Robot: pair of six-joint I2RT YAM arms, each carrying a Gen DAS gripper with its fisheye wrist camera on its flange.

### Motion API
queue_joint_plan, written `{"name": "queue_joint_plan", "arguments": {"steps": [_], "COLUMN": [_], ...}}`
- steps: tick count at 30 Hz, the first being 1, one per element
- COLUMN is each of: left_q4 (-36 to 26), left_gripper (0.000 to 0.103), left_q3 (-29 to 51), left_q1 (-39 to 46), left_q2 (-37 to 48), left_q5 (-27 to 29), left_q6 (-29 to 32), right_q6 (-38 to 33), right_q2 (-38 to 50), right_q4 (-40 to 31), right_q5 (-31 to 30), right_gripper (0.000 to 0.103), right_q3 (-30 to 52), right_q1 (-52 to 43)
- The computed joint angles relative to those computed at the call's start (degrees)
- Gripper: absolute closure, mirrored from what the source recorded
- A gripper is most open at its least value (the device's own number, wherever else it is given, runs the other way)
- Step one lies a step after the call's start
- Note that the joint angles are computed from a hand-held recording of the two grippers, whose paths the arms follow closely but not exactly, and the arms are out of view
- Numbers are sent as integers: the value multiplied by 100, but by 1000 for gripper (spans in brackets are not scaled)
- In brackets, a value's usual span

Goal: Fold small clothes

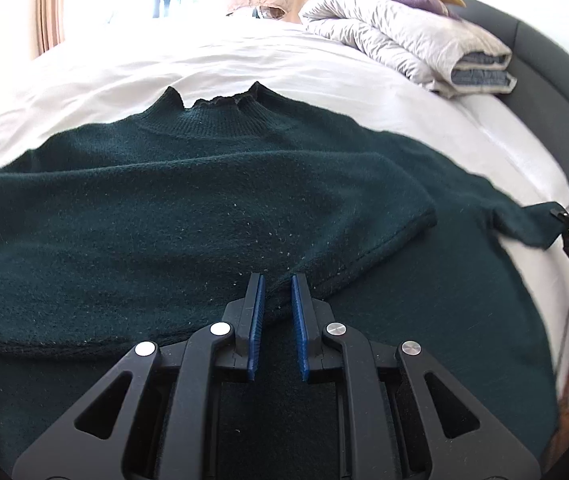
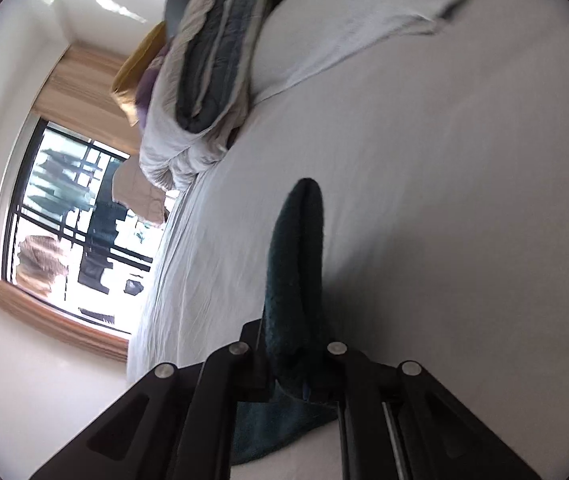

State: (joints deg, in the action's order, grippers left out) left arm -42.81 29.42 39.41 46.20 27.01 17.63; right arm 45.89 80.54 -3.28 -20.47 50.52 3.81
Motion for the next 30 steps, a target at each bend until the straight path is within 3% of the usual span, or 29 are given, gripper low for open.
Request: {"name": "queue_joint_plan", "arguments": {"steps": [6,8,9,10,12,19,26,30], "left_q4": [-358,-510,-573,-618,-700,-1966,-2567,-2350], "left_gripper": [89,82,66,42,29,29,29,29], "left_q3": [498,728,834,939,1127,2248,2980,2931], "left_q1": [555,750,882,1016,1332,1692,1031,977], "left_q2": [189,383,496,609,801,2126,3006,3408], "left_q5": [746,998,1150,1289,1640,2731,2666,2609], "left_q6": [75,117,126,98,25,466,492,244], "right_q6": [-846,-1033,-1154,-1241,-1534,-2096,-2316,-2357], "right_q2": [147,399,581,745,1166,2690,3083,3459], "right_q4": [-951,-1152,-1255,-1344,-1551,-2038,-1991,-2257], "right_q5": [1345,1752,1980,2109,2528,3104,3039,3060], "right_gripper": [93,93,93,93,93,94,91,88], "right_q3": [1347,1806,2069,2271,2760,4151,4221,4501], "right_q1": [2115,2866,3299,3612,4369,5829,6071,6130]}}
